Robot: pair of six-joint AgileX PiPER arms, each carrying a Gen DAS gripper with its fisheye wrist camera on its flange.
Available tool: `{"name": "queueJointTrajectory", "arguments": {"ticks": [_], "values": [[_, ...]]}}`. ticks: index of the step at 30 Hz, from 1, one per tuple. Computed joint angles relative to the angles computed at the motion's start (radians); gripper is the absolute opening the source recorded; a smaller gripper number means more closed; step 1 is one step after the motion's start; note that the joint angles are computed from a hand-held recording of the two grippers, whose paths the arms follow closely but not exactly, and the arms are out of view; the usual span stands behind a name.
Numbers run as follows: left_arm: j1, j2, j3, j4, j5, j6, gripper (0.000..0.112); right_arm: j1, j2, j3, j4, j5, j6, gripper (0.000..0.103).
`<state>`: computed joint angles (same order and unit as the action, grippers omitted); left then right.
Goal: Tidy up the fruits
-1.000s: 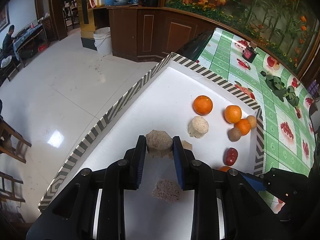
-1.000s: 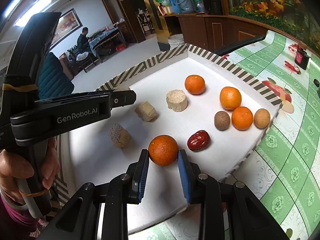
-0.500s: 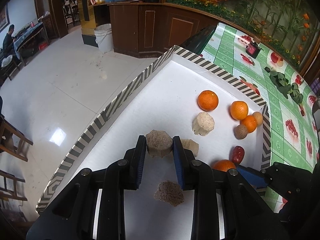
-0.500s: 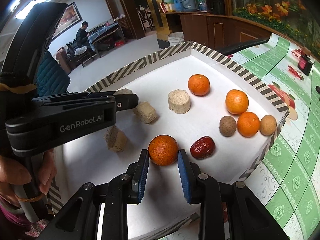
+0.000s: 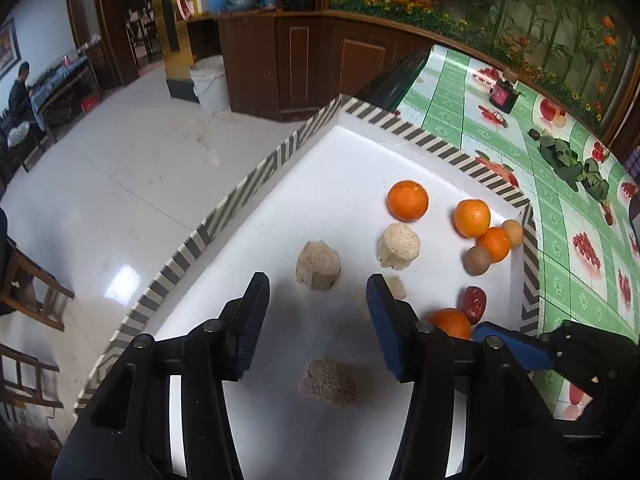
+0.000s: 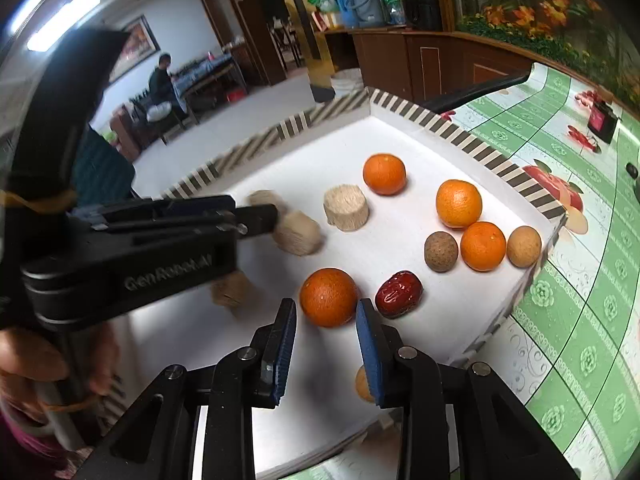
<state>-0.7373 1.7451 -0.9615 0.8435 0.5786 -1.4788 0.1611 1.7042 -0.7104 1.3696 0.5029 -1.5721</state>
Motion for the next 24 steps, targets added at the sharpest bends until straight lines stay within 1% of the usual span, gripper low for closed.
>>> {"name": "queueJointTrajectory", "arguments": {"ticks": [5,10,14,16,20,24], "values": [[-0.077,-0.016,0.001,0.118,0.082,-0.140,0.051,-0.070,-0.087,0.075,0.086,0.055,-0.093,0.029],[-0.139,-0.025,0.005,0.182,0.122,-0.236,0.051,-0.119,-0.159,0.131,0.155,0.060,-0.154,0.030],[-0.192,-0.031,0.014,0.223,0.154,-0.316,0.051,-0.123,-0.202,0.171,0.222,0.015,-0.215,0.030],[-0.219,-0.035,0.020,0.242,0.176,-0.354,0.051,-0.150,-0.222,0.199,0.253,0.017,-0.256,0.030],[-0.268,-0.029,0.010,0.255,0.220,-0.369,0.051,-0.183,-0.239,0.226,0.287,0.013,-0.300,0.030],[-0.303,-0.027,0.000,0.256,0.242,-0.376,0.051,-0.221,-0.255,0.246,0.298,0.022,-0.325,0.030]]}}
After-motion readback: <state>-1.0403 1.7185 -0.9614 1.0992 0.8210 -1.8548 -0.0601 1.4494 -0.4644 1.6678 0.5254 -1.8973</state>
